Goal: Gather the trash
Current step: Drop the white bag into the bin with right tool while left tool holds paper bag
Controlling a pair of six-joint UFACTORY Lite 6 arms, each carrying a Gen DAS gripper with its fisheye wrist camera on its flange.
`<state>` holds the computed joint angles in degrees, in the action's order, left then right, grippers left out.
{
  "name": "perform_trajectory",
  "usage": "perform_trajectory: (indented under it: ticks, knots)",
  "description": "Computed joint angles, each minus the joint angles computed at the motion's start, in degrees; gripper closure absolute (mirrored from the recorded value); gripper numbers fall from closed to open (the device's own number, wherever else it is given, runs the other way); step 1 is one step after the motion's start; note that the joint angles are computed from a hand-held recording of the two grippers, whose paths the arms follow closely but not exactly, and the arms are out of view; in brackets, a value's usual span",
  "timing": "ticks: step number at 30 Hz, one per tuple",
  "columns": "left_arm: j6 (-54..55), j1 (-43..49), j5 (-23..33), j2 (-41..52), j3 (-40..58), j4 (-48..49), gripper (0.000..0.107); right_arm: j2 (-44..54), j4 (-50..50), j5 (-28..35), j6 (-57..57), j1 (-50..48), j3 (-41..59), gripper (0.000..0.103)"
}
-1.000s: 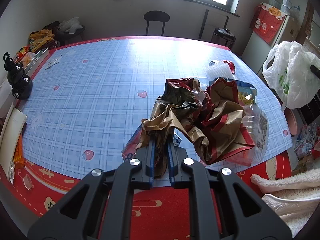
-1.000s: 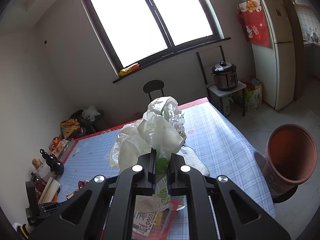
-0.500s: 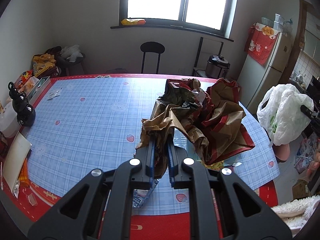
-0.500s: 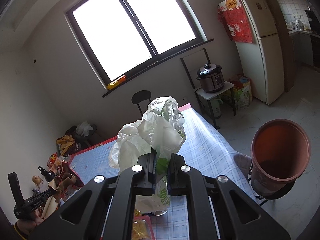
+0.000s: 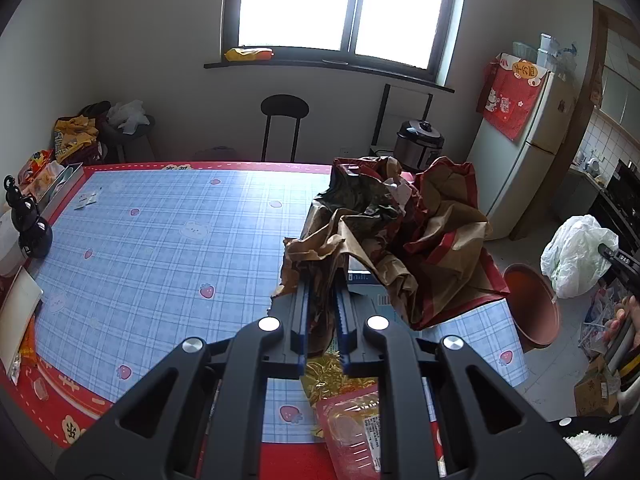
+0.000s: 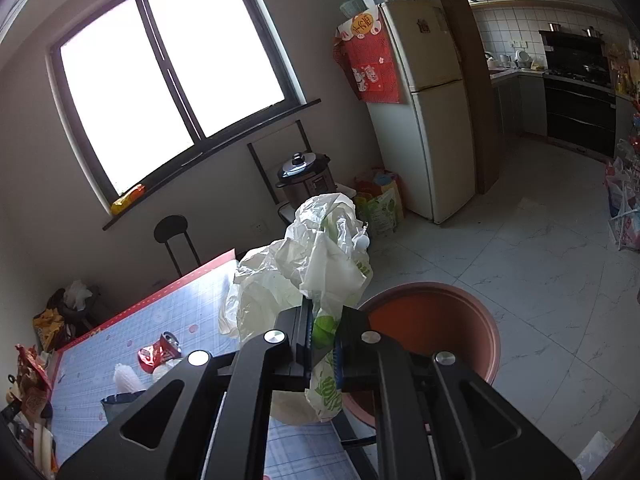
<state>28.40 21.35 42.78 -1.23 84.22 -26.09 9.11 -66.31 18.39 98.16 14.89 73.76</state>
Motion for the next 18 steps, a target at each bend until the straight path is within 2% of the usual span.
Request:
perform_trajectory:
  ticks: [3,6,14,15,17,18]
  knots:
    - [-4.45,-2.59,-1.25,-2.27,-1.9,3.39,0.092,4.45,4.3,-2.7,-7.4,-5.61,2.81,0.093]
    - [-8.81,-4.8,-2.32,-4.6,-3.93,7.1,0.092,10.39,13.3,-3.7,-18.15,-9.75,7.89,0.093]
    - [-14.42,-6.32,-2.78,-6.95,-5.89,11.77,0.092,19.83,21.59,-1.98,-28.43,-13.76,17.16,0.09]
    - [-15.25,-6.82,-2.73,-6.29,-4.9,12.45,0.092,19.8,21.73,-2.04,-28.64,-13.87,17.16,0.087]
    - [-14.94,-7.12,-2.61,-5.08,-3.27,12.44,0.092,19.54,20.93,-2.43,-27.71,-13.91,17.36,0.068]
    - [-14.87,-7.52,-2.53,-4.45,-2.41,12.54,0.092,18.39,18.21,-2.81,-24.85,-13.57,16.32,0.053]
